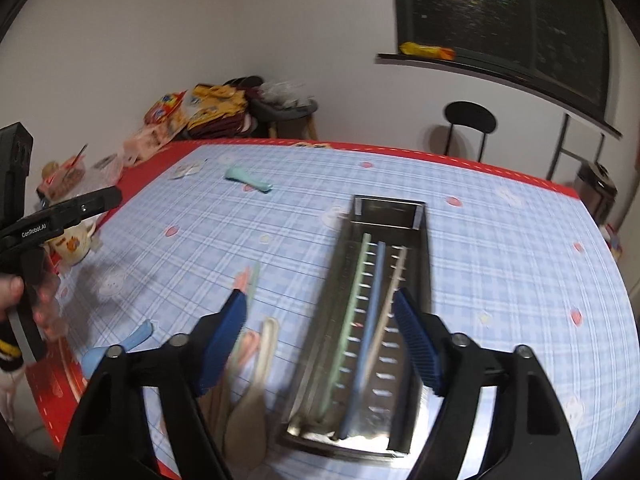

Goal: Organize utensils
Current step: 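Lower the right tool onto the mint green spoon and grasp it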

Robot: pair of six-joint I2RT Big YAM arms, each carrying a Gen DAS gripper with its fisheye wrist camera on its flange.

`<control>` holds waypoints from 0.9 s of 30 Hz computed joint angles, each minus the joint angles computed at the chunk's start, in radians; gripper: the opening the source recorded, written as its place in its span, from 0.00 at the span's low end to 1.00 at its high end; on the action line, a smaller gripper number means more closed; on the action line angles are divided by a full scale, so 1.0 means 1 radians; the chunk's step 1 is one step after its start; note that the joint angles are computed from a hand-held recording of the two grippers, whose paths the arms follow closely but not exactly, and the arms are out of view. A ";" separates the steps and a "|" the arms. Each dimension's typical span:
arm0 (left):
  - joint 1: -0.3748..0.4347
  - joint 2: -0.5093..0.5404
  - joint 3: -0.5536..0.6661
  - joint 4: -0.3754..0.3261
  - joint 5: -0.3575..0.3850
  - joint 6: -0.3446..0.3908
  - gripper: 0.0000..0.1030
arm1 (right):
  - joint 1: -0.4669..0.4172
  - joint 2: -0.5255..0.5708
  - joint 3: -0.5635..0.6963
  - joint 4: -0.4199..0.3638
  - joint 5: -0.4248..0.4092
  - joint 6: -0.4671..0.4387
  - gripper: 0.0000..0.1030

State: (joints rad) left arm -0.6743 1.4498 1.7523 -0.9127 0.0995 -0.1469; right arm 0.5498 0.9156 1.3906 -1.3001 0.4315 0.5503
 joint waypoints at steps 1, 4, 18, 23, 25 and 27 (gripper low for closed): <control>0.018 -0.008 -0.014 0.006 -0.001 0.016 0.74 | -0.002 0.019 0.010 0.008 -0.013 -0.019 0.63; 0.068 -0.024 -0.058 0.029 0.002 0.046 0.67 | -0.002 0.074 0.045 0.018 -0.041 -0.059 0.57; 0.161 0.069 -0.090 0.170 0.078 -0.033 0.49 | -0.077 0.525 0.387 0.036 -0.146 -0.382 0.35; 0.201 0.117 -0.064 0.199 0.097 -0.073 0.47 | -0.117 0.727 0.581 0.024 -0.145 -0.499 0.34; 0.218 0.122 -0.063 0.206 0.111 -0.091 0.47 | -0.136 0.802 0.657 0.018 -0.159 -0.520 0.34; 0.234 0.125 -0.061 0.206 0.148 -0.119 0.47 | -0.155 0.855 0.714 0.011 -0.192 -0.522 0.34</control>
